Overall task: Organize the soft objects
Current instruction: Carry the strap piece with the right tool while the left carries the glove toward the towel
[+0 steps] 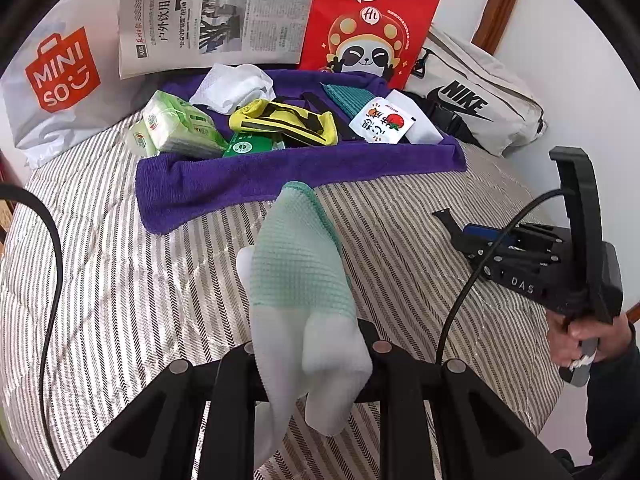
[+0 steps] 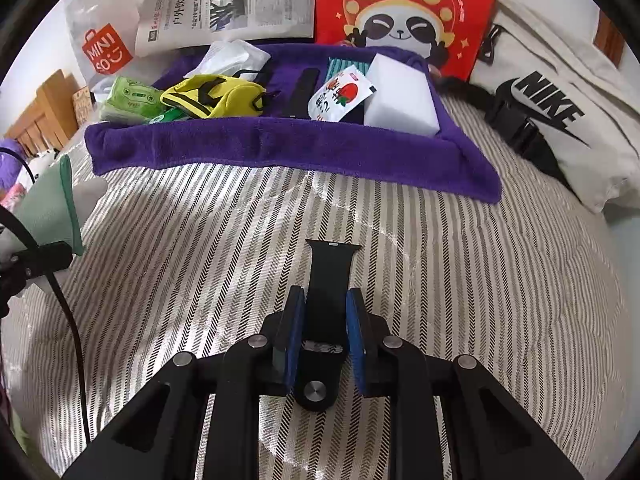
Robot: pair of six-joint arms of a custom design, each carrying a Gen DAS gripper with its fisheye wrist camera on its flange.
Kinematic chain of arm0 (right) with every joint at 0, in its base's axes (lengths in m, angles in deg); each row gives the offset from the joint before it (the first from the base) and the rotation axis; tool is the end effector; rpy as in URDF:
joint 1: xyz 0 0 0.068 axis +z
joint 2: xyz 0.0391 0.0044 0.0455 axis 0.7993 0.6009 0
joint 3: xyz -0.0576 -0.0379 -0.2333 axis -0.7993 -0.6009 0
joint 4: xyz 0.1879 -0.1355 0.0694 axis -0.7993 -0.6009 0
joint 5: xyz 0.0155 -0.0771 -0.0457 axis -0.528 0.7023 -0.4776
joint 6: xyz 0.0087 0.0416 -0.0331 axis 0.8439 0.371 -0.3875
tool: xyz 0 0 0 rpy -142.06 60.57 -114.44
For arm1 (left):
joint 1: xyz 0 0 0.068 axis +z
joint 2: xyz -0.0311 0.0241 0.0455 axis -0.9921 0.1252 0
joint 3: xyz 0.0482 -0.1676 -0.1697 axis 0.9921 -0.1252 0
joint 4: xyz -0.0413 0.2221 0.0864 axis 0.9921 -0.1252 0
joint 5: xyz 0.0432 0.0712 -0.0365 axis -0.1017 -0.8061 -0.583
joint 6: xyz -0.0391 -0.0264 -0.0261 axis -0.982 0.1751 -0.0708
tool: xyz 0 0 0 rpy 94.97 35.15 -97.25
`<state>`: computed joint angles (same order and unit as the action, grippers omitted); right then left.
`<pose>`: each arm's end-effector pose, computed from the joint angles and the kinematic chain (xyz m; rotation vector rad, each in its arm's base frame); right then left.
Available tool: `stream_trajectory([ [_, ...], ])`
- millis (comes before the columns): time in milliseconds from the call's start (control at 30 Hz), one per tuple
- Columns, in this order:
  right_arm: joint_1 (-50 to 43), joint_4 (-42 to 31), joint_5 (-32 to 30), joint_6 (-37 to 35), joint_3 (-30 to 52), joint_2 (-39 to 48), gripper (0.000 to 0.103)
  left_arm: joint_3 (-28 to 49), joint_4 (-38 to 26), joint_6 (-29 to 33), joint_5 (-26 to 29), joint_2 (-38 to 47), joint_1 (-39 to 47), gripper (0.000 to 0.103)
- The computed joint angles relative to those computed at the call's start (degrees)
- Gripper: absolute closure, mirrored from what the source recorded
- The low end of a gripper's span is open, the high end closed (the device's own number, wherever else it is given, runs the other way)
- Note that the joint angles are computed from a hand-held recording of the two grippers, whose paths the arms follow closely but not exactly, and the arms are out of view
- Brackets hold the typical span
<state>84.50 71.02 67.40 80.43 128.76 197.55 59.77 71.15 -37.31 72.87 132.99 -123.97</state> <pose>0.2531 0.1520 0.0594 -0.6298 2.5304 0.1315 0.1631 -0.1328 0.0747 0.0154 2.5447 -0.2729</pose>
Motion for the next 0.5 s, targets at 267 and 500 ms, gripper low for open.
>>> stream_trajectory([
  [267, -3.8, -3.9, -6.7, -0.2, 1.7, -0.9, 0.083, 0.8, -2.2, 0.5, 0.5, -2.7, 0.4, 0.085],
  [500, -3.4, -6.0, -6.7, -1.1, 1.0, -6.0, 0.083, 2.3, -6.0, 1.8, 0.0, -6.1, 2.1, 0.085],
])
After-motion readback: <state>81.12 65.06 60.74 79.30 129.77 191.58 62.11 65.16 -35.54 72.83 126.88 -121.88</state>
